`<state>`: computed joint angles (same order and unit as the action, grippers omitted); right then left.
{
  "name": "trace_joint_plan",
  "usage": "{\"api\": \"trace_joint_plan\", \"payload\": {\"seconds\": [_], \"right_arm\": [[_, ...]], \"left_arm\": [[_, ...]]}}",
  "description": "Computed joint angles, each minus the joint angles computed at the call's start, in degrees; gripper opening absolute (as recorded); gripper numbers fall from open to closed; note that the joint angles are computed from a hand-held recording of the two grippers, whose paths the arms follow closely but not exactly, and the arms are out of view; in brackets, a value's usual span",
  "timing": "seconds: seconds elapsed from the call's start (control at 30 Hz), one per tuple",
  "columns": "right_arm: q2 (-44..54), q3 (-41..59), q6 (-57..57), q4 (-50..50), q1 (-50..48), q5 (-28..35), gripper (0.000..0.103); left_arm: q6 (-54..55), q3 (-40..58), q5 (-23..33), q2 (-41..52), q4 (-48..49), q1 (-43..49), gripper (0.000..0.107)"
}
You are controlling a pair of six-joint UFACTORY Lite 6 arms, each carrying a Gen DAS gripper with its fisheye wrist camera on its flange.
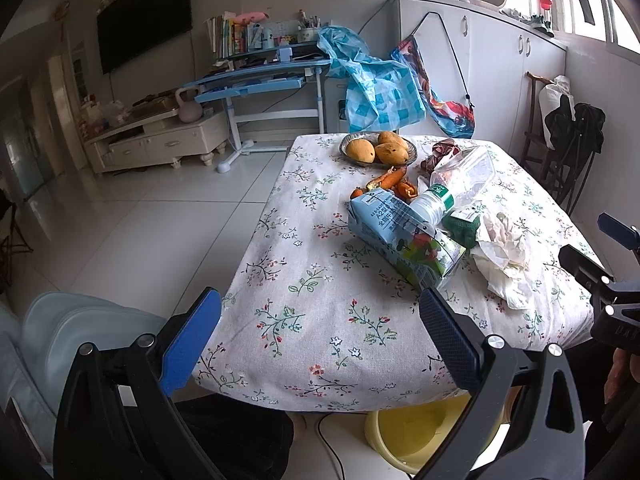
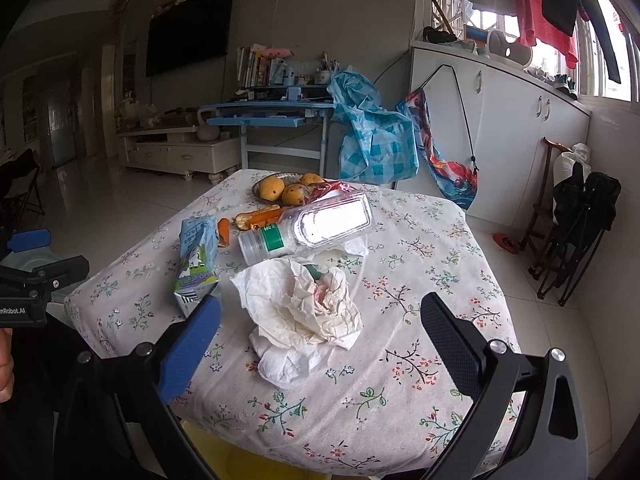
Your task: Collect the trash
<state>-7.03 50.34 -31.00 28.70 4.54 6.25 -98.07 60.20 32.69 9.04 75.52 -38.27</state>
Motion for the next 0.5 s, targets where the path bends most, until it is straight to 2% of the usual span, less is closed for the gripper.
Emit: {"api": "trace_joint_plan", "payload": {"seconds": [0.5], "right_arm": [[0.57, 0.19, -2.59, 2.37, -0.11, 0.74, 0.096]], "left_arm": [[0.19, -0.17, -0.03, -0.02, -0.44, 0.08, 0.096]]}}
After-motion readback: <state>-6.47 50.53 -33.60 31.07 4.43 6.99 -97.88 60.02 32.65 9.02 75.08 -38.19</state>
